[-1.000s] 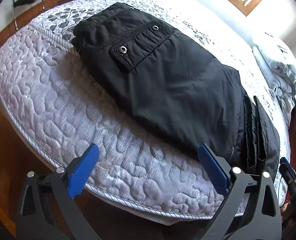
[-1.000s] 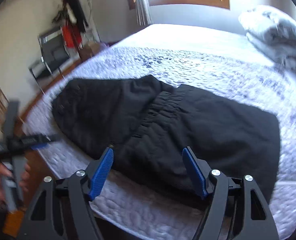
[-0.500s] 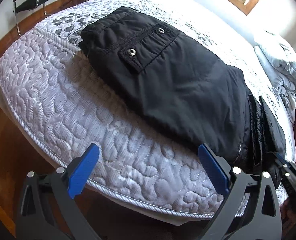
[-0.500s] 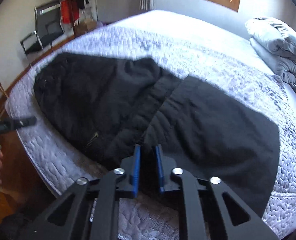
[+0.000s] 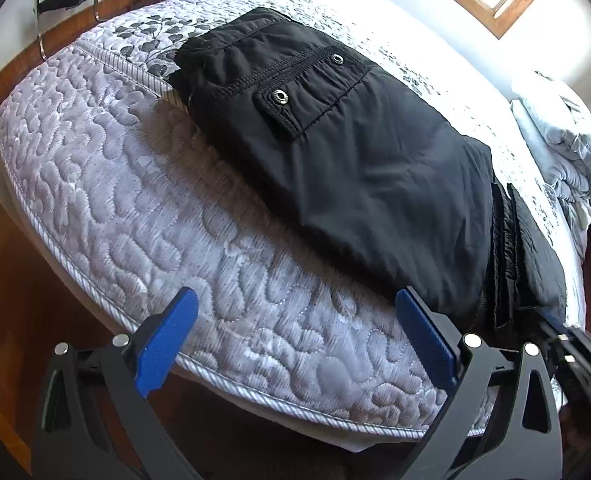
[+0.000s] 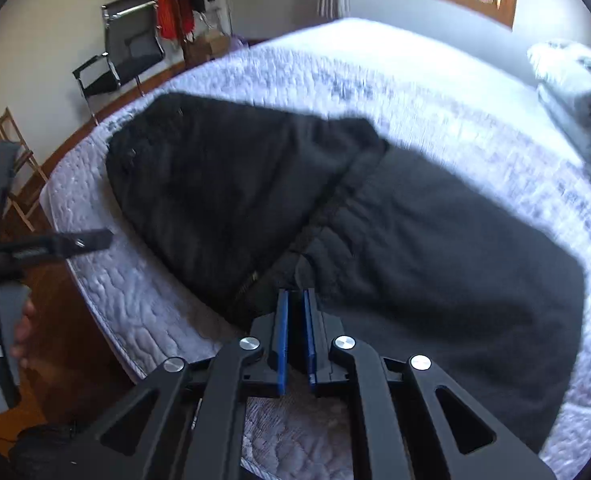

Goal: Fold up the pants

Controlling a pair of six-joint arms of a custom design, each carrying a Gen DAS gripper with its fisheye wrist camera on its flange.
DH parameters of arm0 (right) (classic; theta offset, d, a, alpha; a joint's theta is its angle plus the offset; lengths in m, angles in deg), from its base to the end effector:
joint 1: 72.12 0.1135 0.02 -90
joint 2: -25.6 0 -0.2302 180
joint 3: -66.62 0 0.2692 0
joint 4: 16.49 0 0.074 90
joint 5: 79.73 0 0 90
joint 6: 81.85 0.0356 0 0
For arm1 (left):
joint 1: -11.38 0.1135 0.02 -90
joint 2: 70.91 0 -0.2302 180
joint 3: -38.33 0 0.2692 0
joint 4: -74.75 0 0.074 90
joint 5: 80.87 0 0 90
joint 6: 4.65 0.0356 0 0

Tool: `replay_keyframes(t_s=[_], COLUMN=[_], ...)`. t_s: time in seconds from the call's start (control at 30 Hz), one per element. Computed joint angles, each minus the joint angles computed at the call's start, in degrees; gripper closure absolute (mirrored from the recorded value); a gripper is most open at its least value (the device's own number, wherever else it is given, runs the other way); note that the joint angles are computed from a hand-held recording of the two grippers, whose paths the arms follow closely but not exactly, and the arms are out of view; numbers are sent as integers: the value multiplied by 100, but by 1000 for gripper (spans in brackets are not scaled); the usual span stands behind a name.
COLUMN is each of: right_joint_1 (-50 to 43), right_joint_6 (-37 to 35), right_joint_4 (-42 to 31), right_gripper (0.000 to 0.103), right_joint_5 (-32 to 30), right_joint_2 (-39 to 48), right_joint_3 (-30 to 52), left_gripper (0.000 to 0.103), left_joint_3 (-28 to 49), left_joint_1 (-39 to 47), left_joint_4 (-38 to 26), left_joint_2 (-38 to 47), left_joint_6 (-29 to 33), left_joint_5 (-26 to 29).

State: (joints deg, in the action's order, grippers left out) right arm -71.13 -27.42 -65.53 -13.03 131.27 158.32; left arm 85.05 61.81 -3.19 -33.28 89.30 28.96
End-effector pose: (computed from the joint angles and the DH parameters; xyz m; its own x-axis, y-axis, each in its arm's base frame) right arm 0.3915 0.0208 0.1751 -0.6111 -0.5449 -0.5742 -0.6772 0.7355 0.0227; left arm 0.1000 0.1020 0.1963 -0.6373 -0.6694 -0.3817 -0.6047 0.7415 -0.2908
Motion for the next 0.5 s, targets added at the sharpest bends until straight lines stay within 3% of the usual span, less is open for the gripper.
replay_keyframes(t_s=[0.23,0.4,0.5], right_joint_1=[26,-182,-453], right_joint_6=[-44,-78,-127], right_joint_4=[168,-343,-665], right_gripper=[95,59,50], right_joint_5=[80,-453,-1005], right_joint_2=[17,-18,-215], right_joint_3=[-172,75,163], left_gripper=[4,4,4], left_joint_3=[78,148,209], left_joint_1=[257,169,124], left_joint_4=[-33,-160,-163], left_joint_2=[120,27,110], left_joint_6=[8,36,19], left_joint_5=[-8,-91,-123])
